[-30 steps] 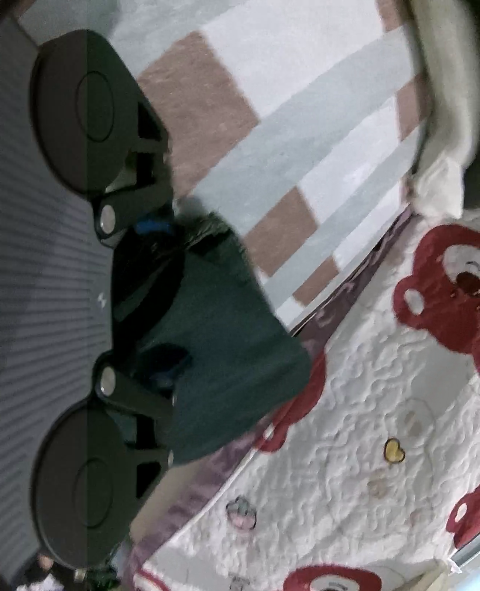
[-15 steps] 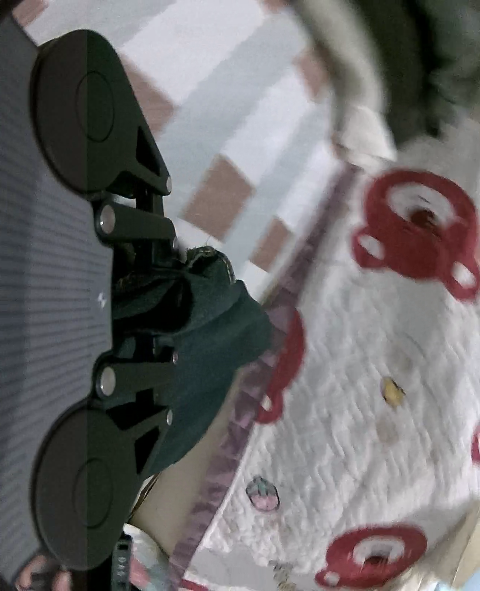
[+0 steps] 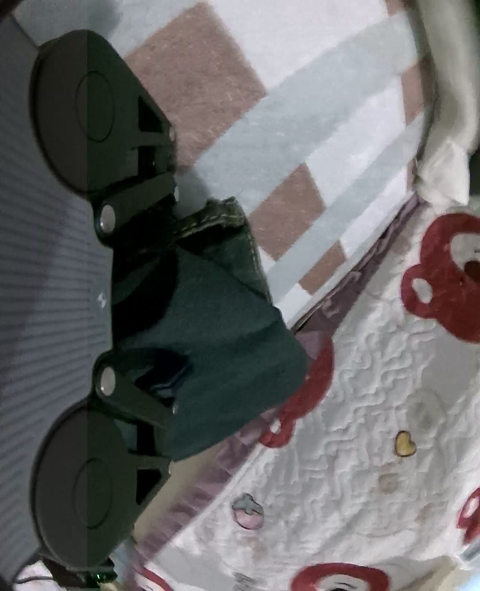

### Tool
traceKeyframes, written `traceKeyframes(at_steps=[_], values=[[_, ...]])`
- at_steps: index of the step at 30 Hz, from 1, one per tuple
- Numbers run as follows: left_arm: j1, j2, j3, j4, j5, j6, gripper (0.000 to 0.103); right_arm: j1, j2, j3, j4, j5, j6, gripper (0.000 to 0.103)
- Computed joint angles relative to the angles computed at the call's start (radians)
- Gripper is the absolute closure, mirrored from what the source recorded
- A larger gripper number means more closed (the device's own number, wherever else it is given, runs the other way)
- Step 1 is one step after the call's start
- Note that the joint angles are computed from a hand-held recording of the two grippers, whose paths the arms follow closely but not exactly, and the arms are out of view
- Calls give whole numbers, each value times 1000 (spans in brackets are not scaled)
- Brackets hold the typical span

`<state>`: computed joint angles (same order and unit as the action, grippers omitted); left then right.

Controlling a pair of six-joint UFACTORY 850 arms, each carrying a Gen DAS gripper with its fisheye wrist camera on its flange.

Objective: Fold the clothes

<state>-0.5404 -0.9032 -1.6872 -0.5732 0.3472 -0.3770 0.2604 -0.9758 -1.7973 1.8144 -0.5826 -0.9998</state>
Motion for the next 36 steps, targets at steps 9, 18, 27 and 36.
traceKeyframes(at_steps=[9,18,27,36], values=[[-5,41,-30,-231,-57,379,80,38,81,-3,30,17,-256,62],[-20,200,118,-26,41,102,81,43,204,66,102,-80,-308,62],[-85,402,282,-486,-39,393,81,73,342,120,-178,-74,-48,62],[-169,707,591,-777,231,611,81,174,285,-86,-431,-179,178,63]])
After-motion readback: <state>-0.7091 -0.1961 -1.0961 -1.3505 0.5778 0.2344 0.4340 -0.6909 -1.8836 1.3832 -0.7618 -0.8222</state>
